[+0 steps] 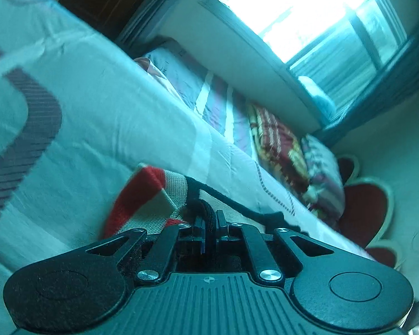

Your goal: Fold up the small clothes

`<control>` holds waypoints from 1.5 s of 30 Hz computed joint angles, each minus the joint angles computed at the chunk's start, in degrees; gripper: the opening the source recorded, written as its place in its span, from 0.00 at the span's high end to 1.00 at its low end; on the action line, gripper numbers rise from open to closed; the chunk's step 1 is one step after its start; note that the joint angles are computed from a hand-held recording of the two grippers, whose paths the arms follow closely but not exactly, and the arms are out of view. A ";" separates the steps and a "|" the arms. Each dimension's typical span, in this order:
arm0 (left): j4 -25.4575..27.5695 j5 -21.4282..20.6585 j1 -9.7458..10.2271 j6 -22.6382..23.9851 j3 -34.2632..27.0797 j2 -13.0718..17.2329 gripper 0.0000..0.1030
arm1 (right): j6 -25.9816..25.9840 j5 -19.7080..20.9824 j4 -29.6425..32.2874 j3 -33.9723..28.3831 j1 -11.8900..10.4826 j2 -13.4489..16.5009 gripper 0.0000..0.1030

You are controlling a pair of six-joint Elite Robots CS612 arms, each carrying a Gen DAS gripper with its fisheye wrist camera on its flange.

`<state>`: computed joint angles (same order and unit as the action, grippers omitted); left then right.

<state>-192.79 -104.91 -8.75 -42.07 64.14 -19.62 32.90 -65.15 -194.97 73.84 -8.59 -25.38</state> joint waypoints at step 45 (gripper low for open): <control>4.05 3.15 -0.04 13.99 -5.82 1.71 0.29 | -29.21 -1.11 14.41 -4.75 1.48 -1.00 0.65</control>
<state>-188.74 -101.76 -8.80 -28.07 58.32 -17.90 3.68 -66.26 -180.56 69.09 -7.11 -26.38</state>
